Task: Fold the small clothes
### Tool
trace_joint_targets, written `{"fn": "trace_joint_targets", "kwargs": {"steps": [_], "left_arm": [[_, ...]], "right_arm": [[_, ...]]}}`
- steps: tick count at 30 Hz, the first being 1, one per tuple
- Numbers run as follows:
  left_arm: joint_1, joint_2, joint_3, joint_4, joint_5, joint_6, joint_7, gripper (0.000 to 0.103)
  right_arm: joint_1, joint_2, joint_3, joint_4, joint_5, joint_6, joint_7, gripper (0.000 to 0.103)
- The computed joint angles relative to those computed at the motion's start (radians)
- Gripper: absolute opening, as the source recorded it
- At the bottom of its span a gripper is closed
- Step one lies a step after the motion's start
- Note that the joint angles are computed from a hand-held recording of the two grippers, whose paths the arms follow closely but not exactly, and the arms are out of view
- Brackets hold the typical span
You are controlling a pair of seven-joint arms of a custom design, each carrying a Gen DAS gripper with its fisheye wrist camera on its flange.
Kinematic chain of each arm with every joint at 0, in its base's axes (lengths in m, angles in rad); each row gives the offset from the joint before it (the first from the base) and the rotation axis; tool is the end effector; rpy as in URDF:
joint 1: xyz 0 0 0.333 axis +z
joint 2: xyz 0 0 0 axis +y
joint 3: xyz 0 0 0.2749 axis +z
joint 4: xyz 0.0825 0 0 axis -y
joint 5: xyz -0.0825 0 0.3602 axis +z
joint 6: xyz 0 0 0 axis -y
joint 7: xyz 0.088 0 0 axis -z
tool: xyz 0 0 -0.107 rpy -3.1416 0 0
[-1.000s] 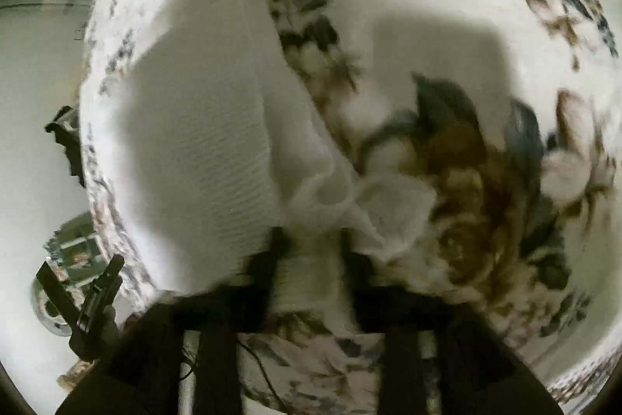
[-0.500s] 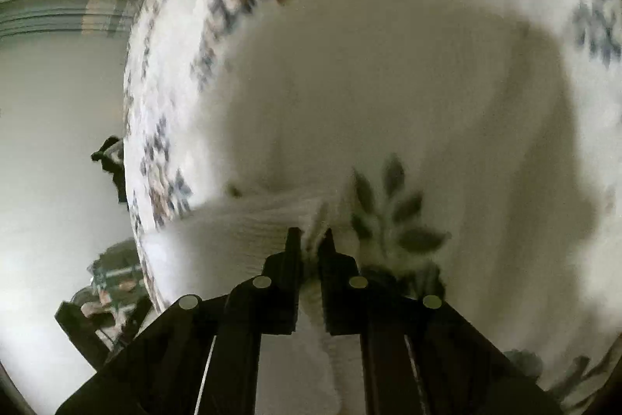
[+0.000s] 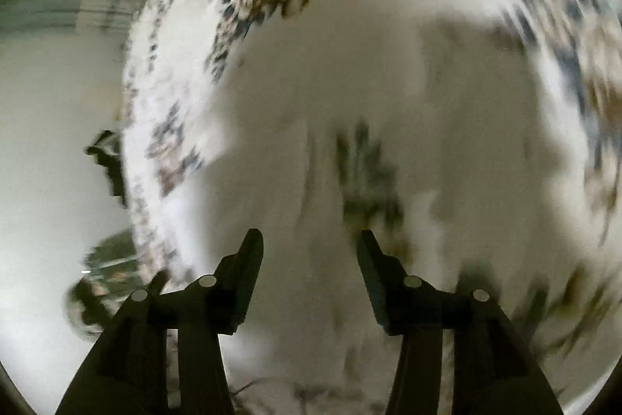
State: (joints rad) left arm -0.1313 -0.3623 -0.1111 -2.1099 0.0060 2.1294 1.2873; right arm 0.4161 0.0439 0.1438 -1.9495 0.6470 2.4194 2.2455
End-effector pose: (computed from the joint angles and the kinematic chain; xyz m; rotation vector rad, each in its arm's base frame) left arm 0.4558 -0.1185 0.5695 -2.0746 1.9963 -0.4460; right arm 0.4917 0.3104 0.4716 -1.2988 2.2358 0.6064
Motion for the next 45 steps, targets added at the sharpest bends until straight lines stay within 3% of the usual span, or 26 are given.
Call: {"fn": "trace_joint_targets", "kwargs": {"steps": [5, 8, 10, 12, 14, 16, 19, 23, 26, 28, 29, 30, 32, 35, 37, 39, 41, 44, 45], "left_arm": [[-0.008, -0.061, -0.002, -0.058, -0.007, -0.020, -0.017, 0.103], [-0.019, -0.073, -0.007, -0.075, -0.012, -0.031, -0.024, 0.103], [-0.029, -0.079, -0.013, -0.086, -0.010, -0.027, -0.026, 0.103], [-0.035, -0.074, -0.025, -0.091, 0.010, -0.025, -0.027, 0.103], [-0.046, -0.064, -0.026, -0.092, 0.008, -0.023, -0.022, 0.103], [-0.057, -0.057, -0.021, -0.094, -0.014, -0.009, -0.019, 0.103], [-0.063, -0.044, -0.029, -0.084, -0.005, -0.004, -0.013, 0.103], [-0.063, -0.052, -0.023, -0.078, -0.007, -0.015, -0.006, 0.103], [-0.060, -0.084, -0.013, -0.086, -0.011, -0.019, 0.003, 0.103], [-0.055, -0.108, -0.004, -0.094, -0.013, -0.024, 0.008, 0.103], [-0.054, -0.120, 0.004, -0.099, -0.022, -0.026, 0.012, 0.103], [-0.051, -0.129, 0.012, -0.104, -0.030, -0.027, 0.015, 0.103], [-0.050, -0.145, 0.036, -0.114, -0.062, -0.029, 0.032, 0.103], [-0.046, -0.156, 0.068, -0.131, -0.115, -0.031, 0.064, 0.103], [-0.045, -0.150, 0.094, -0.145, -0.168, -0.023, 0.095, 0.103], [-0.055, -0.132, 0.132, -0.157, -0.259, -0.011, 0.145, 0.103], [-0.074, -0.089, 0.183, -0.165, -0.411, -0.008, 0.223, 0.103], [-0.095, -0.025, 0.237, -0.179, -0.653, -0.003, 0.331, 0.103], [-0.104, 0.006, 0.249, -0.172, -0.729, -0.014, 0.371, 0.103]], "right_arm": [[0.060, 0.007, 0.045, -0.018, -0.012, -0.055, 0.003, 0.052], [0.097, 0.019, 0.059, -0.039, -0.044, 0.004, 0.091, 0.003], [0.119, -0.040, 0.059, -0.088, -0.160, 0.057, 0.250, 0.003], [0.120, -0.123, 0.063, -0.131, -0.326, 0.041, 0.436, 0.002], [0.106, -0.196, 0.074, -0.182, -0.399, 0.010, 0.550, 0.002], [0.101, -0.229, 0.074, -0.229, -0.381, -0.016, 0.571, 0.002], [0.111, -0.184, 0.069, -0.252, -0.302, -0.008, 0.531, 0.002], [0.112, -0.071, 0.071, -0.177, -0.361, -0.028, 0.516, 0.002], [0.118, -0.023, 0.063, -0.124, -0.326, -0.052, 0.437, 0.002], [0.114, -0.025, 0.056, -0.121, -0.264, -0.042, 0.374, 0.010], [0.109, -0.034, 0.051, -0.127, -0.214, -0.041, 0.324, 0.025], [0.103, -0.038, 0.045, -0.124, -0.184, -0.047, 0.293, 0.050], [0.092, -0.072, 0.036, -0.152, -0.154, -0.009, 0.263, 0.067], [0.078, -0.079, 0.023, -0.161, -0.085, 0.059, 0.165, 0.077], [0.071, -0.050, 0.016, -0.149, 0.035, 0.114, 0.015, 0.085], [0.059, 0.037, 0.022, -0.084, 0.255, 0.149, -0.232, 0.092], [0.031, 0.151, 0.043, 0.006, 0.412, 0.132, -0.417, 0.093], [-0.024, 0.283, 0.063, 0.105, 0.464, 0.043, -0.533, 0.095], [-0.053, 0.312, 0.083, 0.123, 0.528, 0.018, -0.606, 0.103]]}}
